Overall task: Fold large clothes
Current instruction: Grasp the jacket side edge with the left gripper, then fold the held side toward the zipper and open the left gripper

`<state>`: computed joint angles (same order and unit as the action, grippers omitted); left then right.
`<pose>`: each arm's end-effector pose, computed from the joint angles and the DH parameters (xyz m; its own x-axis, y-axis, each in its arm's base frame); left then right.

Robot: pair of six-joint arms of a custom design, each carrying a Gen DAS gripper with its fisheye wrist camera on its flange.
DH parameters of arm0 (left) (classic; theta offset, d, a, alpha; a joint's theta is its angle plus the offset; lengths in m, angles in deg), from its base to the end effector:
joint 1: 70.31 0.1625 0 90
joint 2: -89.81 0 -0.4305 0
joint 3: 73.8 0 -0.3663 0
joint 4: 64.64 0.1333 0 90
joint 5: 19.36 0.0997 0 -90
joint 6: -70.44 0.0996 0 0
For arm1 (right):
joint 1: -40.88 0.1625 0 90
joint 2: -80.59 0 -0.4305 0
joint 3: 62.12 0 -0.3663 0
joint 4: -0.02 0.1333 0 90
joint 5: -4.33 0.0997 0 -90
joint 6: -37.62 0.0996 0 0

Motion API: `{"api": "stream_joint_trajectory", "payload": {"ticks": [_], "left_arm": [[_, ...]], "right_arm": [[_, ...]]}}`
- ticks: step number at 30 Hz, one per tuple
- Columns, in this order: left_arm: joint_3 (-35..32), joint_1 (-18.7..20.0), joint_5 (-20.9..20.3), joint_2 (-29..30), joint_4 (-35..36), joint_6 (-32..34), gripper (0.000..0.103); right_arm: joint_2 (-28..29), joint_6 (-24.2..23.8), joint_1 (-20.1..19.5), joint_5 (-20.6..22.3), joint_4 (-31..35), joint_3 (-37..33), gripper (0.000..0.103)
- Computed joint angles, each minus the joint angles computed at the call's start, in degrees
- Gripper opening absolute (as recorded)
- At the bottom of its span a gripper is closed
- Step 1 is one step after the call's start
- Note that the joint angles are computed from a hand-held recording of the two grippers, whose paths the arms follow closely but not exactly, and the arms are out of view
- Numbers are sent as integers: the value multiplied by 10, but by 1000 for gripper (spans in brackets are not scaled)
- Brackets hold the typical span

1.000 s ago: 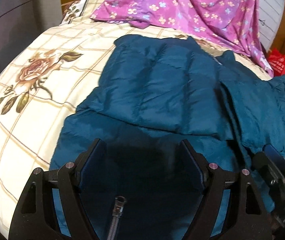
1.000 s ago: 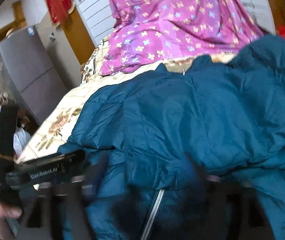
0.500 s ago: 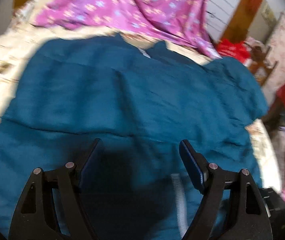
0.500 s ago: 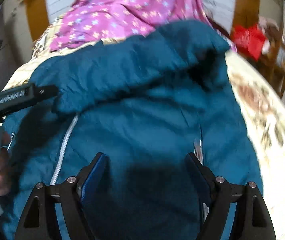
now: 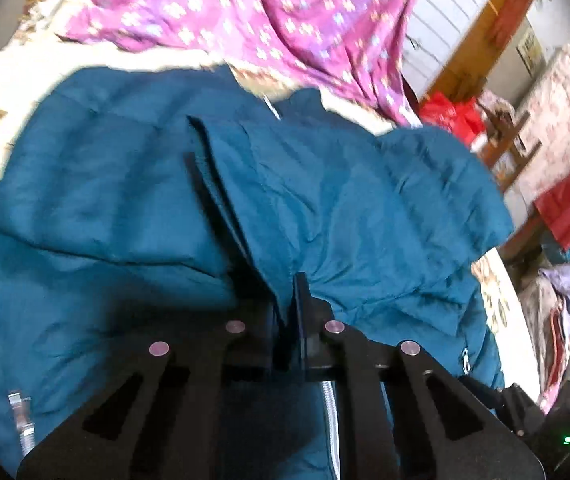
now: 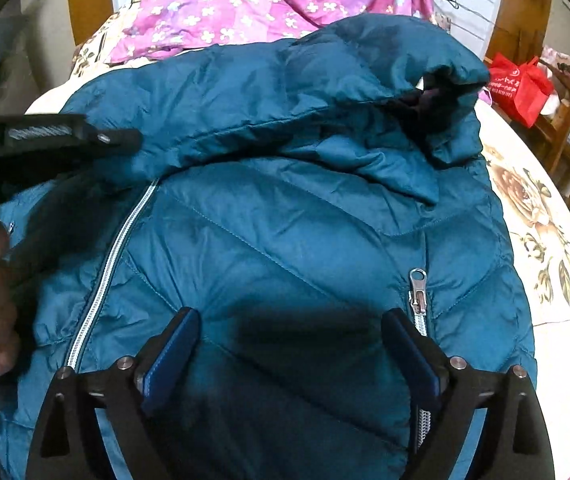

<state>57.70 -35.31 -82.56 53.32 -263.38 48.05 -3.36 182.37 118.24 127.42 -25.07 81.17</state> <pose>-0.2517 -0.3938 -0.0091 -0.8575 0.4071 -0.3146 0.5074 0.7703 -0.3863 0.0234 -0.2564 0.1461 -0.6580 0.1924 0.7280 -0.3143 0.8084 -0.4977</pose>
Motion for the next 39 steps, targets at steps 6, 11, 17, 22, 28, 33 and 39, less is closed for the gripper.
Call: {"api": "stream_joint_trajectory", "payload": {"ticks": [6, 11, 17, 22, 28, 33, 39], "left_arm": [[33, 10, 60, -73, -24, 13, 7], [23, 52, 78, -92, -20, 19, 7], [1, 70, 131, -66, 0, 27, 7], [-8, 102, 132, -78, 47, -17, 7], [22, 45, 206, -70, -47, 5, 7], [-25, 48, 64, -36, 28, 109, 7], [-83, 69, 142, 9, 90, 89, 8]], "right_arm": [[3, 33, 12, 7, 0, -9, 92], [-10, 56, 13, 2, -9, -9, 92], [-35, 81, -20, -40, 15, -6, 92], [-44, 78, -27, -52, 11, 3, 92], [-100, 76, -30, -76, -17, 27, 92], [-183, 62, -41, -101, -67, 57, 92], [-183, 99, -71, -110, -28, 43, 92]]}}
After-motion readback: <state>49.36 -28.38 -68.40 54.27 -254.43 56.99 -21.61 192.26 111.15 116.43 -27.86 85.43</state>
